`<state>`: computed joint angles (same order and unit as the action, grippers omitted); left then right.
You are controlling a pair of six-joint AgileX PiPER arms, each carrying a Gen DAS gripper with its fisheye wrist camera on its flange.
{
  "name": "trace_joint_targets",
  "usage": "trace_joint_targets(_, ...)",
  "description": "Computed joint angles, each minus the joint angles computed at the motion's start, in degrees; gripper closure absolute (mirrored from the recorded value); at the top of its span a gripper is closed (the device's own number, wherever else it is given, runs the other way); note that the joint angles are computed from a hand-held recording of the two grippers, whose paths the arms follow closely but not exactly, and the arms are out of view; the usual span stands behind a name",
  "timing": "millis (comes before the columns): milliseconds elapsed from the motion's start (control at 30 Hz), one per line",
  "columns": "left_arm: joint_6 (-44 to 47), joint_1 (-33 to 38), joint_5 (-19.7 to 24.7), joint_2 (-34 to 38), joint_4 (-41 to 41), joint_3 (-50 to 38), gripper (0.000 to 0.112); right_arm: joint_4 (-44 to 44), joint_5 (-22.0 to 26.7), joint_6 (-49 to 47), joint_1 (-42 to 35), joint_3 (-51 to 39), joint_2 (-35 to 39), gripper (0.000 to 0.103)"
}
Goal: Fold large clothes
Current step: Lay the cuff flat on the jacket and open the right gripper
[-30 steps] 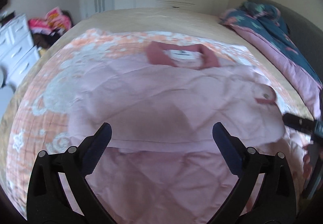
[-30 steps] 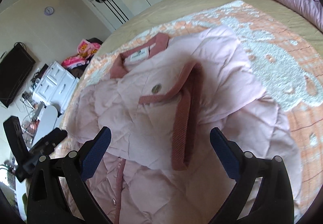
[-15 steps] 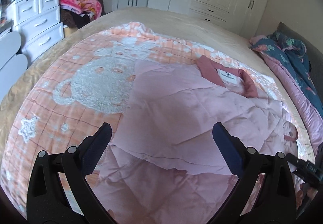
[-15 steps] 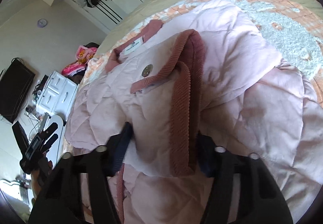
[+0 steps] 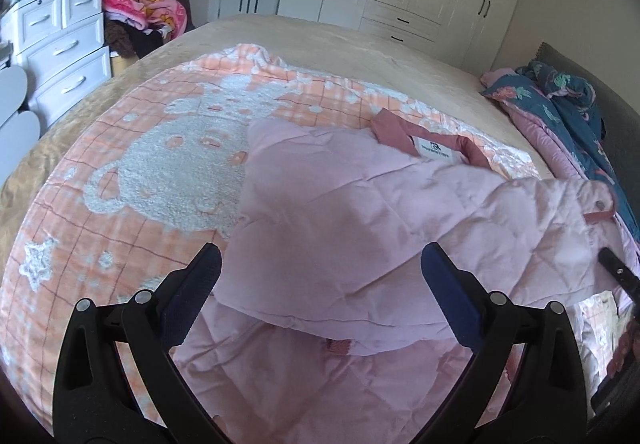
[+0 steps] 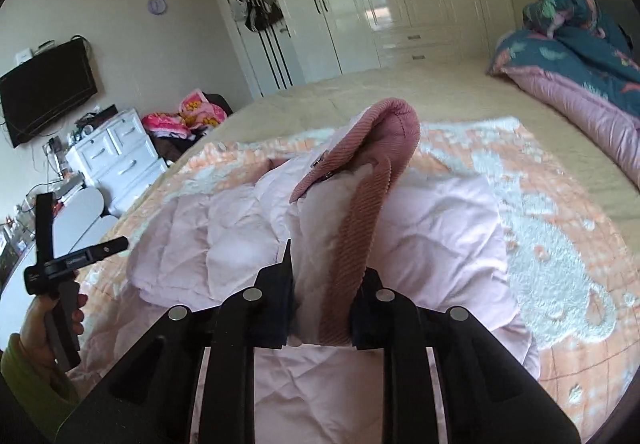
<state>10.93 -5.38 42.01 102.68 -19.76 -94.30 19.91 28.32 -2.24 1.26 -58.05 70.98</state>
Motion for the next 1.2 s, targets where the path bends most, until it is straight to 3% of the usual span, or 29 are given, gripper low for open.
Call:
trace_joint_targets(233, 1.9, -2.1, -0.3, 0.7, -1.1, 0.2, 0.019, -5.2, -0.1, 7.7, 1.1, 0.6, 4.9, 0.081)
trace_joint_targets(333, 3.1, -3.5, -0.2, 0.7, -1.2, 0.7, 0.02, -9.8, 0.7, 12.3, 2.3, 0.7, 5.1, 0.075)
trace_joint_targets(433, 4.1, -4.4, 0.1, 0.7, -1.9, 1.0, 0.031, -11.5, 1.6, 14.9, 2.4, 0.4, 5.1, 0.062)
trace_joint_targets(500, 4.5, -5.0, -0.1, 0.7, -1.7, 1.3, 0.041, -13.0, 2.3, 16.9, 2.0, 0.3, 4.7, 0.047)
trace_joint_targets(600, 5.0, -5.8, 0.3, 1.2, -1.7, 1.7, 0.05, -23.7, 1.8, 26.8, 4.1, 0.7, 2.7, 0.033)
trace_joint_targets(800, 4.2, -4.9, 2.5, 4.7, -3.2, 0.8, 0.049, -34.2, 2.0, 33.1, 8.6, -0.3, 1.5, 0.03)
trace_joint_targets(967, 2.7, -6.2, 0.7, 4.7, -0.4, 2.2, 0.049, -33.5, 2.4, 29.5, 12.8, -2.4, 4.1, 0.03)
trace_joint_targets(1133, 2.8, -6.0, 0.9, 4.8, -0.7, 2.2, 0.049, -36.8, 4.3, 32.8, 16.1, -3.8, 8.5, 0.029)
trace_joint_targets(1200, 2.8, -6.0, 0.9, 4.7, -0.6, 2.3, 0.049, -33.2, 5.4, 30.9, 14.8, -4.2, 10.8, 0.029)
